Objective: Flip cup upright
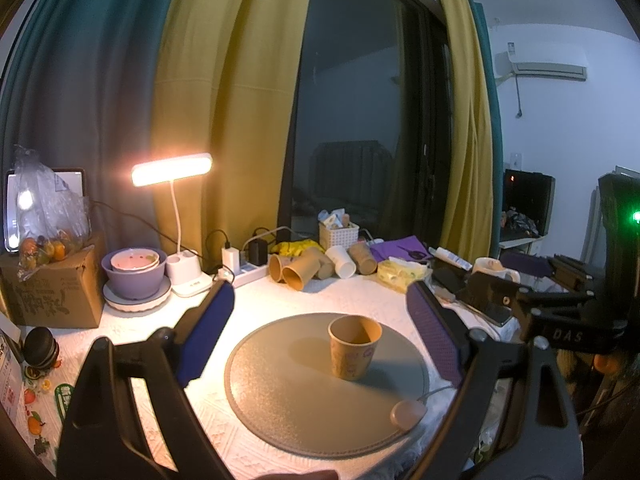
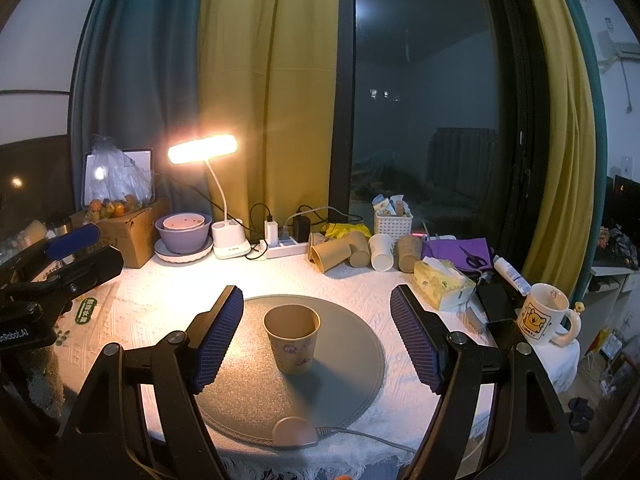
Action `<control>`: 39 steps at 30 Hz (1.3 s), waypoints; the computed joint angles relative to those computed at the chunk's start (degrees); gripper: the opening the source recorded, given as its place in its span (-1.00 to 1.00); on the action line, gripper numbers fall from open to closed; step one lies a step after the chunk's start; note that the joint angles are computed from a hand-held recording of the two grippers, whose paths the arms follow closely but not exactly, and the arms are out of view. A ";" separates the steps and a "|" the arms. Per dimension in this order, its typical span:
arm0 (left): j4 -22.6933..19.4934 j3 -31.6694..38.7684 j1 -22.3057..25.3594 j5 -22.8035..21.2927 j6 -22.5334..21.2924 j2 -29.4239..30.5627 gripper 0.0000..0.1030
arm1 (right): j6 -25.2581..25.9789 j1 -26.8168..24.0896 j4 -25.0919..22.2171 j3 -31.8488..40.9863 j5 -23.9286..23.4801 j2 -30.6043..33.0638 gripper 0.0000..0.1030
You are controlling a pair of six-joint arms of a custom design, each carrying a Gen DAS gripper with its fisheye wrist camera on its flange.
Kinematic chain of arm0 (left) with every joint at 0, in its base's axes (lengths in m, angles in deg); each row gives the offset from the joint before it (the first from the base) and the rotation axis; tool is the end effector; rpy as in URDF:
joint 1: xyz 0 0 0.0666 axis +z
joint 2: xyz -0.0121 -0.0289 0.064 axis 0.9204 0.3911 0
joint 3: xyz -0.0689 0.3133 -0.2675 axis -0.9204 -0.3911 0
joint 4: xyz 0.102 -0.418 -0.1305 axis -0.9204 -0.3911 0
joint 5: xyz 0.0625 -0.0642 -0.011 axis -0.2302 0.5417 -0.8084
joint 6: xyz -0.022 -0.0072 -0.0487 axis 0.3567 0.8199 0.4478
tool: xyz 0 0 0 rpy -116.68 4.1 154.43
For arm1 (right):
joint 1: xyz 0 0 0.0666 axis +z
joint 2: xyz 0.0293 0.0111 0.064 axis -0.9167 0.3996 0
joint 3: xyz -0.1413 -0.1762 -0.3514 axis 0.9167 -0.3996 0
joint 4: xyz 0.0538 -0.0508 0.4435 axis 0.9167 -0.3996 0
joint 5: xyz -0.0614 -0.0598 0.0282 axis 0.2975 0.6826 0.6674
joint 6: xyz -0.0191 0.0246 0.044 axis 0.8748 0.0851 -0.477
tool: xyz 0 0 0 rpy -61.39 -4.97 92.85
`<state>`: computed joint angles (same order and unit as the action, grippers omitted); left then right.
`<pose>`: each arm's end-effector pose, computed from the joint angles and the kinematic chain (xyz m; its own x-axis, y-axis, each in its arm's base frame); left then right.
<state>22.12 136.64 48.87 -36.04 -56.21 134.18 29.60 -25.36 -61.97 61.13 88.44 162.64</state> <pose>0.5567 -0.1855 0.4089 -0.2147 -0.0014 -0.9767 0.3678 0.9262 -0.0822 0.5058 0.4110 0.4135 -0.4120 -0.1045 -0.9052 -0.0181 0.9941 -0.1066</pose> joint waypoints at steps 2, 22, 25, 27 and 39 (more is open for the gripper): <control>-0.06 0.02 -0.02 0.00 0.01 0.00 0.72 | -0.01 0.03 -0.01 -0.02 -0.01 0.01 0.53; 0.21 -0.33 -0.16 0.46 0.02 0.10 0.72 | -0.03 -0.06 -0.18 0.19 -0.10 0.08 0.53; 0.57 -0.95 -0.29 0.59 -0.03 0.12 0.72 | -0.06 -0.07 -0.20 0.21 -0.12 0.08 0.53; 0.84 -1.25 -0.38 0.44 0.03 -0.01 0.72 | 0.02 -0.06 -0.15 0.17 -0.14 0.07 0.53; 0.73 -1.08 -0.28 0.64 -0.07 0.13 0.72 | -0.08 -0.08 -0.37 0.32 -0.12 0.12 0.53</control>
<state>22.84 135.56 48.58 -35.40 -56.28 134.30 29.51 -25.44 -62.34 61.45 88.31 162.76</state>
